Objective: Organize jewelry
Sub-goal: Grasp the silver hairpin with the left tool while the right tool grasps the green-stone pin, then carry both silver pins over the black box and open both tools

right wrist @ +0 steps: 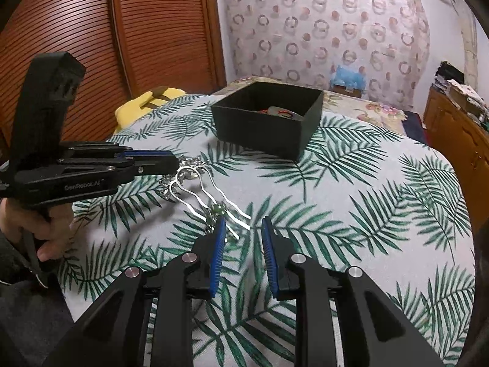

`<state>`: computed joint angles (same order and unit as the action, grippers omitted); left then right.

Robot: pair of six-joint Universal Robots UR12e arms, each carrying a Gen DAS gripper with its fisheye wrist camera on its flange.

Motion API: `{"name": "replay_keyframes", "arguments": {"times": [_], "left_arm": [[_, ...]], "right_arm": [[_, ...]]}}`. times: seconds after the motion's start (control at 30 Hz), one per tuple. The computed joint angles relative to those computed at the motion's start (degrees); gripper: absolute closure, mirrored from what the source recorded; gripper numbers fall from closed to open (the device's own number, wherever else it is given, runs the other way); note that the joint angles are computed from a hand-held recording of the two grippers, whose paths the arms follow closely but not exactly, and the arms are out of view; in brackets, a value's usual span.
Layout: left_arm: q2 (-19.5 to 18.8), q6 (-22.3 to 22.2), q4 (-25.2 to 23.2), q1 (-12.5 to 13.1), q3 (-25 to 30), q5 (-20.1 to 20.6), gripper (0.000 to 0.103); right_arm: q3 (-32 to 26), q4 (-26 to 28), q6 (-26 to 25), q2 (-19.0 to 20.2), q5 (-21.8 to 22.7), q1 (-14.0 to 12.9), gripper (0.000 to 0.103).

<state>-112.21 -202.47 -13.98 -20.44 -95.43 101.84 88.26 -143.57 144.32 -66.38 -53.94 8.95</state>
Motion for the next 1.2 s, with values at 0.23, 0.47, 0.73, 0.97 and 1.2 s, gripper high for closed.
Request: {"name": "replay_keyframes", "arguments": {"times": [0.23, 0.47, 0.73, 0.97, 1.2], "left_arm": [[-0.05, 0.09, -0.22, -0.05, 0.17, 0.46, 0.096], [-0.17, -0.01, 0.12, -0.07, -0.04, 0.82, 0.096], [-0.21, -0.10, 0.12, -0.09, -0.11, 1.03, 0.096], [-0.22, 0.22, 1.23, -0.27, -0.24, 2.88, 0.096], [0.19, 0.97, 2.41, -0.39, -0.24, 5.16, 0.096]], "right_arm": [[-1.38, 3.77, -2.68, 0.60, 0.03, 1.28, 0.077], [-2.94, 7.38, -3.00, 1.57, -2.41, 2.00, 0.077], [-3.36, 8.24, -3.75, 1.96, -3.13, 2.03, 0.082], [-2.48, 6.44, -3.95, 1.32, -3.54, 1.43, 0.086], [-2.02, 3.70, -2.84, 0.65, -2.20, 0.48, 0.103]]}}
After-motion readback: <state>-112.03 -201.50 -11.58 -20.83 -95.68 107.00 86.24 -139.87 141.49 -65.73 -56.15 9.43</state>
